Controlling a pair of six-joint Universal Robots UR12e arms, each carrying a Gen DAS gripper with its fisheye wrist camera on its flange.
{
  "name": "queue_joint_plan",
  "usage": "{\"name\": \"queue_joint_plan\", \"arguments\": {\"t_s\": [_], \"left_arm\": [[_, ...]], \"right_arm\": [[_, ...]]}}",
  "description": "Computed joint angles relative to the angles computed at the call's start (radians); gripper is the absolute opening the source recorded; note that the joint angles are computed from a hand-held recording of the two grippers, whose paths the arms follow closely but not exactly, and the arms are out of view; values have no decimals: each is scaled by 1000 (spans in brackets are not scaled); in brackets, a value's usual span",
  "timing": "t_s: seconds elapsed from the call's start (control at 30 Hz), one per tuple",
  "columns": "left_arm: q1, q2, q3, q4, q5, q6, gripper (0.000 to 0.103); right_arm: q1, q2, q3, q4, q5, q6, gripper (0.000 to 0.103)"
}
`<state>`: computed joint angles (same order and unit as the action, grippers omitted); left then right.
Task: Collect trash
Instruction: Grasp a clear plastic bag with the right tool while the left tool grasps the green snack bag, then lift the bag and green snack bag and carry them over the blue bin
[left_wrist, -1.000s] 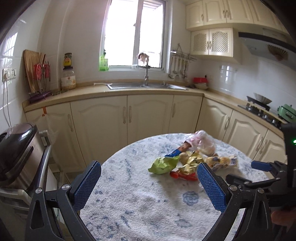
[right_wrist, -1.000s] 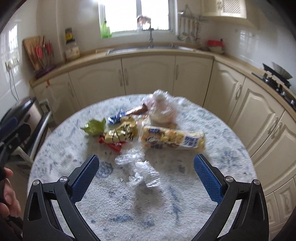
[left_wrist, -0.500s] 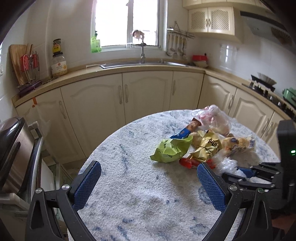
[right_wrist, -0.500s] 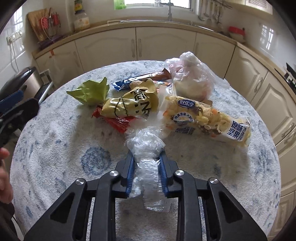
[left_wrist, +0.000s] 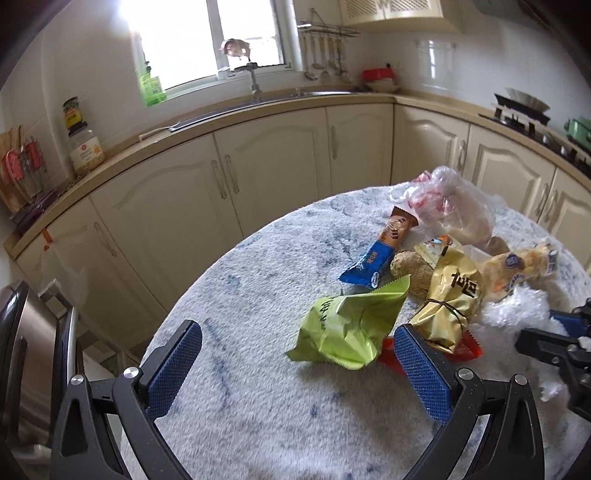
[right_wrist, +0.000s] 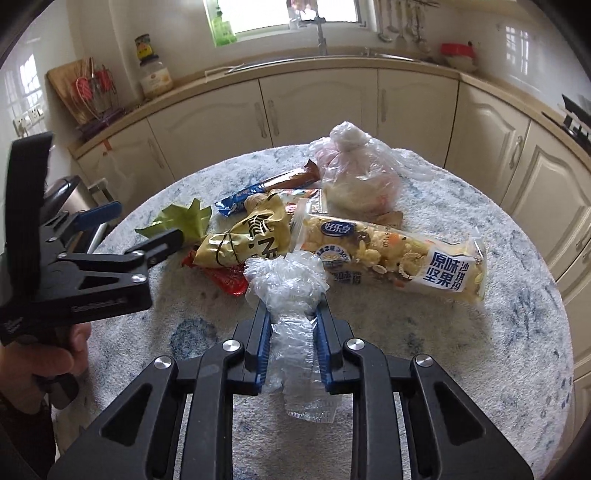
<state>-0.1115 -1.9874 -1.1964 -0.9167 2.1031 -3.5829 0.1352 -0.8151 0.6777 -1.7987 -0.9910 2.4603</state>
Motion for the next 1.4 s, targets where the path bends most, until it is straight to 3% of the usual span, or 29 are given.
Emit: {"name": "queue_joint_plan", "arguments": {"t_s": [0.07, 0.13, 0.2, 0.23, 0.3, 0.4, 0.6, 1.0, 1.3, 1.4], "left_arm": [[10, -29, 37, -28, -10, 18, 101], [27, -48, 63, -22, -58, 26, 93], [43, -55, 70, -13, -125, 5, 58], [54, -61, 80, -24, -171, -11, 48], [71, -74, 97, -36, -226, -31, 36], [83, -83, 103, 4, -249, -49, 26], [92, -107, 126, 66, -266, -58, 22], [67, -137, 167, 199, -249, -33, 22], [26, -109, 113, 362, -256, 19, 22], [-12, -73, 52, 428, -242, 35, 22]], "right_arm": [[-1, 4, -6, 0, 4, 8, 21], [-1, 7, -9, 3, 7, 10, 21], [-3, 8, -11, 9, 11, 13, 21], [-5, 9, -14, 13, 16, 12, 21], [-8, 4, -6, 14, 26, 11, 21], [-13, -7, 11, 3, 31, 15, 21], [-26, -27, 42, -16, 43, 25, 21], [-63, -96, 136, -107, 109, 61, 21], [-118, -173, 226, -235, 197, 112, 21], [-144, -200, 257, -296, 215, 140, 21]]}}
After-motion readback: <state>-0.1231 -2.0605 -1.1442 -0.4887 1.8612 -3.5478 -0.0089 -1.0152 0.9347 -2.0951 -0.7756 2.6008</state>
